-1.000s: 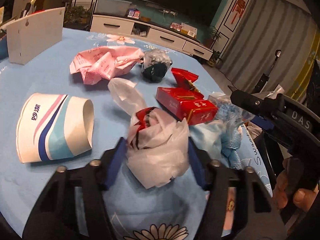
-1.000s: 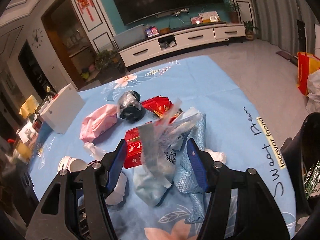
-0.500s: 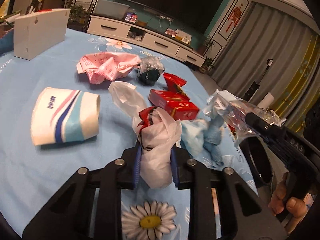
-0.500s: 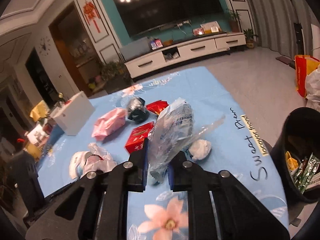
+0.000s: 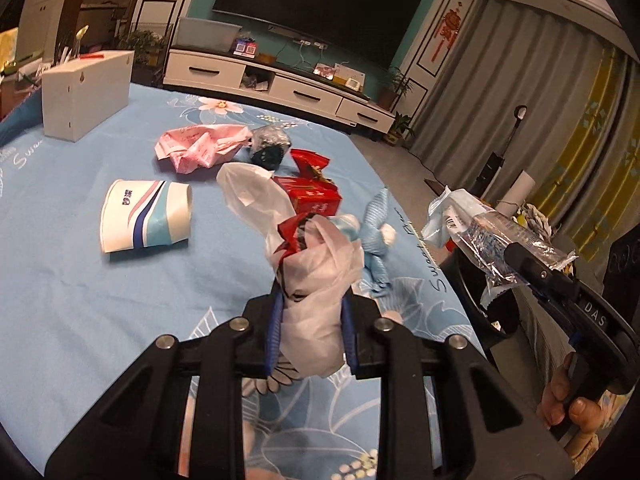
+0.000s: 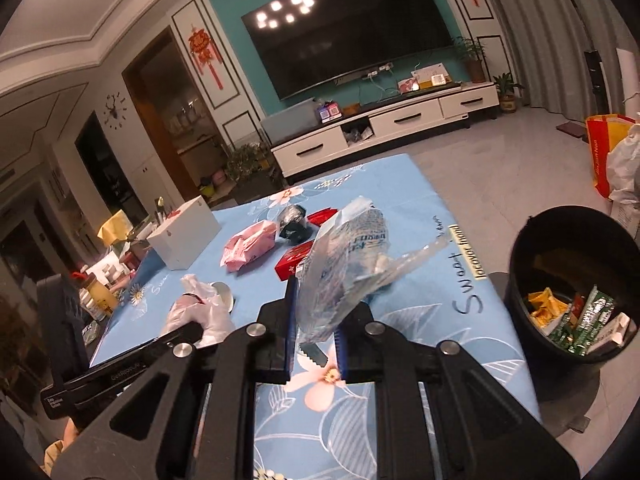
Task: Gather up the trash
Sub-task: 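Carry both plastic bags to the black bin and open both tools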
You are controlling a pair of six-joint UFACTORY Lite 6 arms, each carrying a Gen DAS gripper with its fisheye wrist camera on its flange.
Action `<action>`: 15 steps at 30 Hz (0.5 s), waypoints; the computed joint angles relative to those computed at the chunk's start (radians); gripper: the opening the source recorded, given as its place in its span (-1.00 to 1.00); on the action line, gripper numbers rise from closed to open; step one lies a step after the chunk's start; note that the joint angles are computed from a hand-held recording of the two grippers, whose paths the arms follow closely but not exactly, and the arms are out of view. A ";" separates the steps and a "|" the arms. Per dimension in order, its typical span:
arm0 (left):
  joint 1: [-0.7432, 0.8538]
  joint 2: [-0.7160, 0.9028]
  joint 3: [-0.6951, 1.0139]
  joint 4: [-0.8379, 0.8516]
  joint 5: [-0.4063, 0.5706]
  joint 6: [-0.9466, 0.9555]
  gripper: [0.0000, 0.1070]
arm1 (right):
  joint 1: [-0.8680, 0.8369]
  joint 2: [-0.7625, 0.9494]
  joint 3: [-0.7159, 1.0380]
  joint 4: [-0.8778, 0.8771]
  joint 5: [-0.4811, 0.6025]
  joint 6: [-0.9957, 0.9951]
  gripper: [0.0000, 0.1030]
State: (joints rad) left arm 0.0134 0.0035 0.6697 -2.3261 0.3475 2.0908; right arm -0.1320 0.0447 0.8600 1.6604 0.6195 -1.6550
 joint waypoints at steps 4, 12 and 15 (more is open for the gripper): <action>-0.055 -0.051 -0.008 -0.057 -0.047 0.045 -0.51 | -0.081 -0.028 -0.020 -0.016 0.042 0.000 -0.68; -0.192 -0.024 0.070 -0.282 -0.141 0.258 -0.51 | -0.254 -0.007 -0.029 -0.025 0.114 -0.043 -0.68; -0.233 0.015 0.115 -0.368 -0.162 0.335 -0.51 | -0.310 0.038 -0.002 -0.019 0.121 -0.054 -0.68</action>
